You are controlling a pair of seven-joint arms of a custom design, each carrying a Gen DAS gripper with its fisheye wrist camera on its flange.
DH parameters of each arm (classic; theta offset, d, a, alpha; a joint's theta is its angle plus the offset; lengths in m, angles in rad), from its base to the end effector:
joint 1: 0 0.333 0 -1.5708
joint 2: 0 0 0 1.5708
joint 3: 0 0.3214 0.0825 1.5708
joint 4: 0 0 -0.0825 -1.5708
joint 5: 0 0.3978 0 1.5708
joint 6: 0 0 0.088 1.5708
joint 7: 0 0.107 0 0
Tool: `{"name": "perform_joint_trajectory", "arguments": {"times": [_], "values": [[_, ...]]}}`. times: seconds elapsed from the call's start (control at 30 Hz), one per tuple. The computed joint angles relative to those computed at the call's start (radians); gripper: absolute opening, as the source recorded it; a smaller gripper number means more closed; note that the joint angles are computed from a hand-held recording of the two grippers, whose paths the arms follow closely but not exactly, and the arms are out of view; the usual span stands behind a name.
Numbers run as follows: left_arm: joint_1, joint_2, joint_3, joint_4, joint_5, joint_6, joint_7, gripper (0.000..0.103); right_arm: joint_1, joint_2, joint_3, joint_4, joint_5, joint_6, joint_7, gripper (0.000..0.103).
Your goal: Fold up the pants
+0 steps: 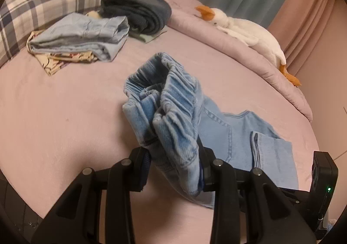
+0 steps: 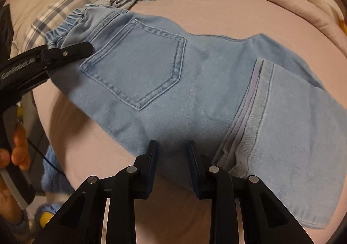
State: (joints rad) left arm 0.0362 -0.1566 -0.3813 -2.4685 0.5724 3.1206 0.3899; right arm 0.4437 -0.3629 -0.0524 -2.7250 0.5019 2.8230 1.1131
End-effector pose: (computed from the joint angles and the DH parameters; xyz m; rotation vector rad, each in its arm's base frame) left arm 0.4638 -0.2197 0.4268 -2.0870 1.6245 -1.0383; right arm 0.4004 0.1398 0.3761 -2.1952 1.4461 -0.1770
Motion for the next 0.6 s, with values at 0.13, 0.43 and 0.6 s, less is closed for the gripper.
{"name": "perform_joint_trajectory", "arguments": {"times": [0.13, 0.43, 0.6], "values": [[0.006, -0.016, -0.016, 0.014, 0.029, -0.005, 0.004, 0.035, 0.016, -0.023, -0.033, -0.003, 0.045, -0.020, -0.030, 0.029], [-0.018, -0.008, -0.032, 0.076, 0.023, 0.012, 0.075, 0.034, 0.047, -0.123, -0.205, -0.029, 0.354, -0.074, -0.253, 0.036], [-0.044, 0.026, -0.048, 0.140, 0.058, 0.003, 0.102, 0.034, 0.073, -0.134, -0.299, -0.023, 0.638, -0.142, -0.403, 0.040]]}}
